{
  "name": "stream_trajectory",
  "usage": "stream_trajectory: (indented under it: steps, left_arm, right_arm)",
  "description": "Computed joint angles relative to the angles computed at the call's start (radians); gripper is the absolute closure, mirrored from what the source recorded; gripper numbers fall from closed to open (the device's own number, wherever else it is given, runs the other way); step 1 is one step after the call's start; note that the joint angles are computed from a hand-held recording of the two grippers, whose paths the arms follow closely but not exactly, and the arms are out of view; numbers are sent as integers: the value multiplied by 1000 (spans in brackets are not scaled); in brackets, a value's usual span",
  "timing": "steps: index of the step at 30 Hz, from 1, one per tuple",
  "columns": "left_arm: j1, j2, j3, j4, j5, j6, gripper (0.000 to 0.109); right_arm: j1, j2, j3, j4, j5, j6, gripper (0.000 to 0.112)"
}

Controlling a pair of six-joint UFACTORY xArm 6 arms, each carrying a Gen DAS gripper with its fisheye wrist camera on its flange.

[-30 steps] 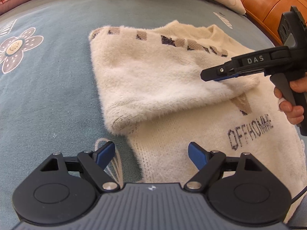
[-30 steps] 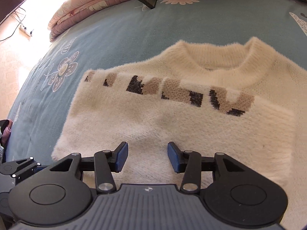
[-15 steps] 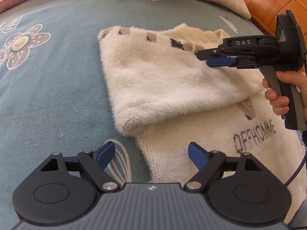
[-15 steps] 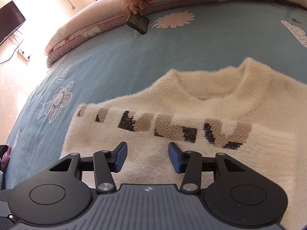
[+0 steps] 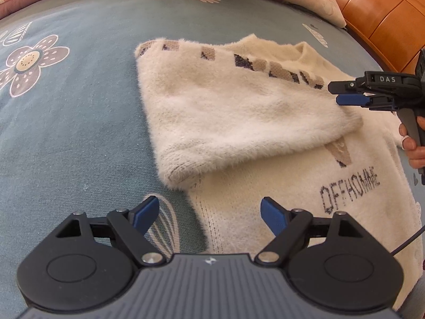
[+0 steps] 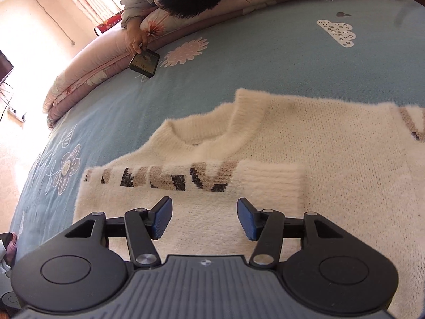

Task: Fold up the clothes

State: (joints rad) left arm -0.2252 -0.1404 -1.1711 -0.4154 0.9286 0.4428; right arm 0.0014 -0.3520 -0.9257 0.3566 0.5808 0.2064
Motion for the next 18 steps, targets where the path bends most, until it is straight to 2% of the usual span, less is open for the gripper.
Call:
stream_trajectory:
  steps: [2,4,8,13,16,18]
  left_arm:
    - [6,3,-4,-4,4,-1,25]
    - [16,6,-9,-16,14,6,25]
    - [39,7,-17,-60,32,35,25]
    - [78,15,-22,-75,31,21,25]
    - [106,17,-22,-90,26,14,25]
    - [127,21,-26,-110,28,19,24]
  right_arm:
    - [4,9,-5,-92,28,74,53]
    - [13,1,13,-107,-2,121,53]
    - [70,27,-22,84,-39,-31,53]
    - [172,132,-133,168,-25,-148,51]
    - [201,176,-161,95,10,-87,50]
    - [218,166,-138,15,-14,-43,50]
